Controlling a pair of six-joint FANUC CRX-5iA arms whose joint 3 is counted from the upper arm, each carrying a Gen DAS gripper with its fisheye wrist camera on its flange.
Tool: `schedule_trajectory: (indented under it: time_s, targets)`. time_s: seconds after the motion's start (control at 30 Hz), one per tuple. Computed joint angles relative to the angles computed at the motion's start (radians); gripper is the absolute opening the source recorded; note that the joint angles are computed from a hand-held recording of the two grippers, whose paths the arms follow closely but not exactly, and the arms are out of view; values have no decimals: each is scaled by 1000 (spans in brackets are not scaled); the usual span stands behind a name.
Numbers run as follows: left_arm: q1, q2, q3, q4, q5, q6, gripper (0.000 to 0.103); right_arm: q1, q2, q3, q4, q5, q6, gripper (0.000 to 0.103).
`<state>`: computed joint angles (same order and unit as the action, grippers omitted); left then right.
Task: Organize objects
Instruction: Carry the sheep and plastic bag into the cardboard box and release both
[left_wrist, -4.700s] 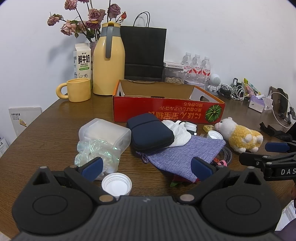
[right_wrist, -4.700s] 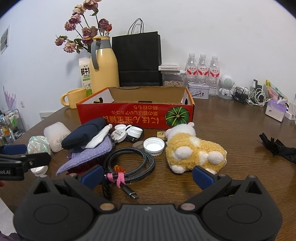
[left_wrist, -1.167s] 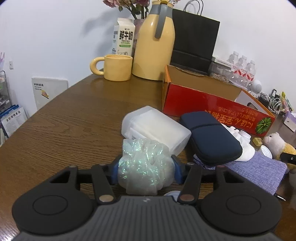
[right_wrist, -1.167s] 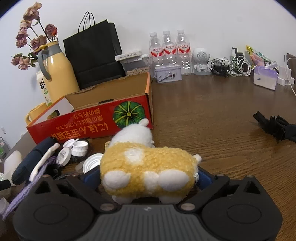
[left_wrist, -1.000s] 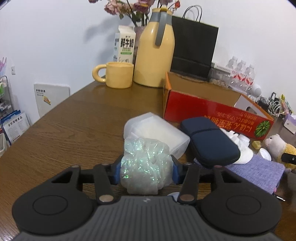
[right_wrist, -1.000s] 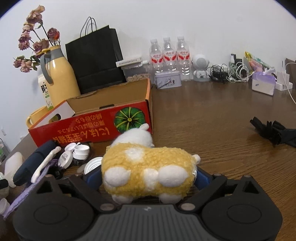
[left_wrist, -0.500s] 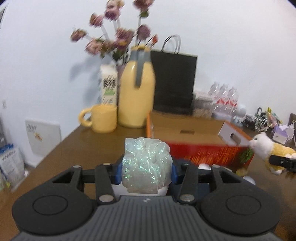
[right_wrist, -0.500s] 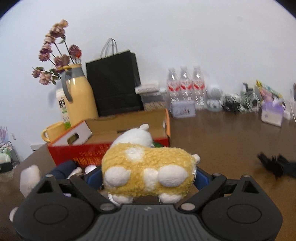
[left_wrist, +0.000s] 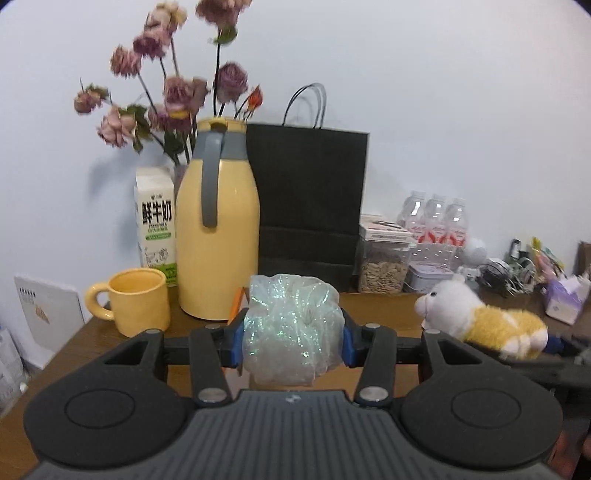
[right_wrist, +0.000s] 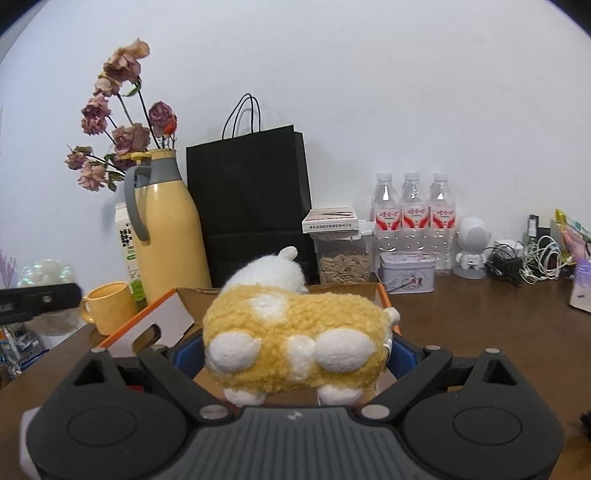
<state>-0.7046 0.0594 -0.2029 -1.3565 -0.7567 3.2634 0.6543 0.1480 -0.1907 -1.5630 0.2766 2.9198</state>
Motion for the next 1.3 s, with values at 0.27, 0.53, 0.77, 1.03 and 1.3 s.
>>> schedule_trajectory:
  time_s: [0.27, 0.53, 0.77, 1.03, 1.3]
  targets:
    - [79, 131, 108, 71, 30, -48, 48, -88, 131, 131, -241, -87, 282, 95]
    - [129, 174, 124, 177, 74, -186, 51, -202, 174, 110, -656, -182, 736, 96]
    - [90, 173, 117, 115, 25, -129, 100, -235, 173, 76, -815, -213, 913, 103]
    - [69, 170, 117, 76, 4, -85, 103, -208, 157, 87, -681, -193, 769, 103]
    - [41, 134, 90, 24, -11, -26, 103, -157, 134, 98, -482, -145, 561, 103]
